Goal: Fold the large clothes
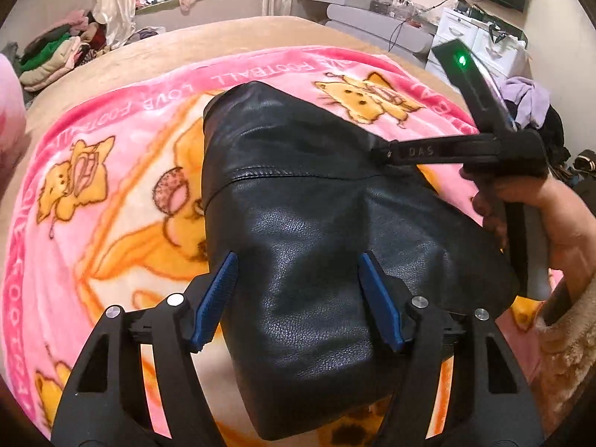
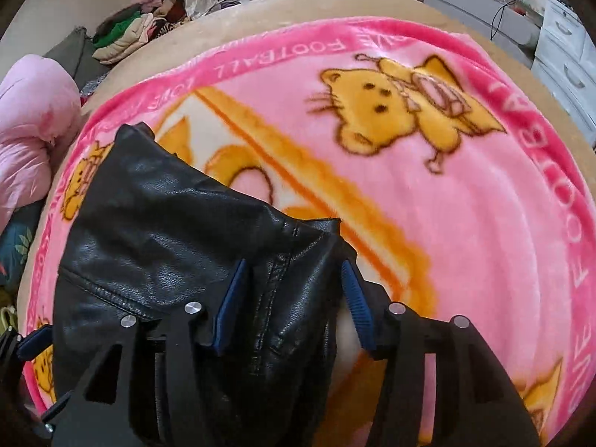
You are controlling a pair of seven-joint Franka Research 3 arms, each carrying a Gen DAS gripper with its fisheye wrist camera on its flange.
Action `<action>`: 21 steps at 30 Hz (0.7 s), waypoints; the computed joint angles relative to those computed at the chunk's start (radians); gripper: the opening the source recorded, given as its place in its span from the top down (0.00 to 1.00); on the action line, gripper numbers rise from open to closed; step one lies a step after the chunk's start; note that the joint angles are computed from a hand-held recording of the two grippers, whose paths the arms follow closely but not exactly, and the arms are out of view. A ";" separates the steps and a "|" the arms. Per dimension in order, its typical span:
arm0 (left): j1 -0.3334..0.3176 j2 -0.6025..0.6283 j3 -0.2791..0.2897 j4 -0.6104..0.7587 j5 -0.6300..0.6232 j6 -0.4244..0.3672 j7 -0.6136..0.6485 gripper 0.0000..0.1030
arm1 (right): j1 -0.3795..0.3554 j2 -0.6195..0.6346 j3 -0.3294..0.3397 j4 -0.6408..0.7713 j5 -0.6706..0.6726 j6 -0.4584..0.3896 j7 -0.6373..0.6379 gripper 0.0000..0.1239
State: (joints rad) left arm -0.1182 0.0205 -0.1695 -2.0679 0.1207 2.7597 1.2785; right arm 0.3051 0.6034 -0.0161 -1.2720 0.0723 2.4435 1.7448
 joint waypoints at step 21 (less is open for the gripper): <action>-0.004 -0.030 0.001 -0.036 -0.083 0.013 0.029 0.32 | 0.036 -0.225 -0.007 -0.338 -0.059 0.247 0.034 0.39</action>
State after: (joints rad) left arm -0.1220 -0.0092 -0.1684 -2.1035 0.0378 2.7727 1.3077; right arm 0.3414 0.3781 -0.0236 -1.6103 0.0137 2.6908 1.7789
